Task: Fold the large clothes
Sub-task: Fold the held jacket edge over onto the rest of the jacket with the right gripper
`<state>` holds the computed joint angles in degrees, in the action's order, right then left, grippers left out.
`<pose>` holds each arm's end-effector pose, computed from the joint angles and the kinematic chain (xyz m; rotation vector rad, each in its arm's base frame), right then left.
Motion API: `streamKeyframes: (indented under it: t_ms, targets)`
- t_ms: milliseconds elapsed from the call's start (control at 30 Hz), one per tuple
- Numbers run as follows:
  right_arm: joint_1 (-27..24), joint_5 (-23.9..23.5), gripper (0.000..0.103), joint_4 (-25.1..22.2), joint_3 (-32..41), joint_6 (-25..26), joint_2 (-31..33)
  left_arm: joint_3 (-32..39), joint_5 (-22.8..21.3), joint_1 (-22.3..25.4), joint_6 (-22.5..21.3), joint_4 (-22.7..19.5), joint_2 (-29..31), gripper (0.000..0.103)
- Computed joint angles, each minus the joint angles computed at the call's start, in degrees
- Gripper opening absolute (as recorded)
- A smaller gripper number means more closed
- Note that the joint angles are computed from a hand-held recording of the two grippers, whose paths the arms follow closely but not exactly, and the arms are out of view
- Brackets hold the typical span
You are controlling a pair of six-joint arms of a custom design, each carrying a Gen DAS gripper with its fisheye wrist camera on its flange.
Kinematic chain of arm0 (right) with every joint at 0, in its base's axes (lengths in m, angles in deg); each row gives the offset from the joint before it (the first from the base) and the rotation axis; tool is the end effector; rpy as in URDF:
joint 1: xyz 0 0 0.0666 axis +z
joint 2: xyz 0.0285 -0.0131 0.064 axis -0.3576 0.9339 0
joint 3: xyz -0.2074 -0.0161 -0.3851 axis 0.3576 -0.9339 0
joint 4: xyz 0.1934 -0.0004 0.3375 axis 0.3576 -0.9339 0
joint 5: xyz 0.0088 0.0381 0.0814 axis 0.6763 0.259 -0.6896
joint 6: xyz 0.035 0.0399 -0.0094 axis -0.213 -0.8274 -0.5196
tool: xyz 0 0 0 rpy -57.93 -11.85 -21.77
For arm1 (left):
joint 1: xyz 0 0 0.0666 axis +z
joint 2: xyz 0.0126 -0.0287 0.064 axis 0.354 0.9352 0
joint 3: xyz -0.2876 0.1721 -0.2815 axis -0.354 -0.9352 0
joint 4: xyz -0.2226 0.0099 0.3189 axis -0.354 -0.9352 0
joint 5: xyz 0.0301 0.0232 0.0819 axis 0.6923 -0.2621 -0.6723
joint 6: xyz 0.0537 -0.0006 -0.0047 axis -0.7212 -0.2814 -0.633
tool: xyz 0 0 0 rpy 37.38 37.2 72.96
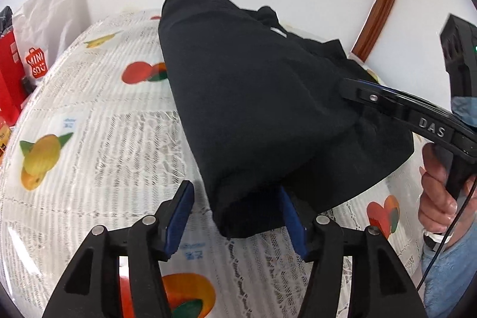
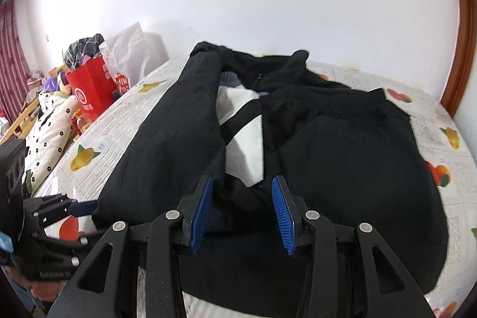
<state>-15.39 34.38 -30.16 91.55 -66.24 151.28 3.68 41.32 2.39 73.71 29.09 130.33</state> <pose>0.4705 0.0514 0.5032 -0.2282 2.3166 0.2342 0.4472 -0.1553 0.4603 0.3578 2.4363 -0.3974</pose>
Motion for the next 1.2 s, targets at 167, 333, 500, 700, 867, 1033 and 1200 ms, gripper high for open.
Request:
streamKeyframes:
  t_ms: [167, 333, 500, 700, 867, 1033, 1200]
  targets:
    - [0.6, -1.2, 0.024, -1.8, 1.9, -1.0, 3.4, 0.0, -2.9, -1.8, -1.2, 0.4, 0.3, 0.069]
    - [1.2, -1.6, 0.006, -0.9, 1.5, -0.7, 3.5, 0.0, -5.6, -2.8, -1.5, 1.1, 0.8, 0.07]
    - [-4.1, -6.7, 0.005, 8.2, -3.5, -6.1, -5.0, 1.2, -8.5, -3.8, -2.8, -0.2, 1.7, 0.071]
    - [-8.6, -3.4, 0.005, 9.6, -9.2, -6.0, -8.9, 1.9, -10.3, -4.6, -3.5, -0.2, 2.5, 0.073]
    - [-8.7, -0.3, 0.011, 3.6, -9.5, -4.0, -6.3, 2.4, -8.1, -4.5, -3.4, -0.5, 2.4, 0.07]
    - [-10.4, -3.5, 0.061, 5.3, -9.8, -5.6, -7.3, 2.1, -3.7, -4.8, -2.7, 1.5, 1.8, 0.07]
    - [-11.4, -5.5, 0.067, 4.0, -6.9, -6.9, -3.7, 2.7, -1.9, -6.4, -2.6, 1.9, 2.6, 0.071]
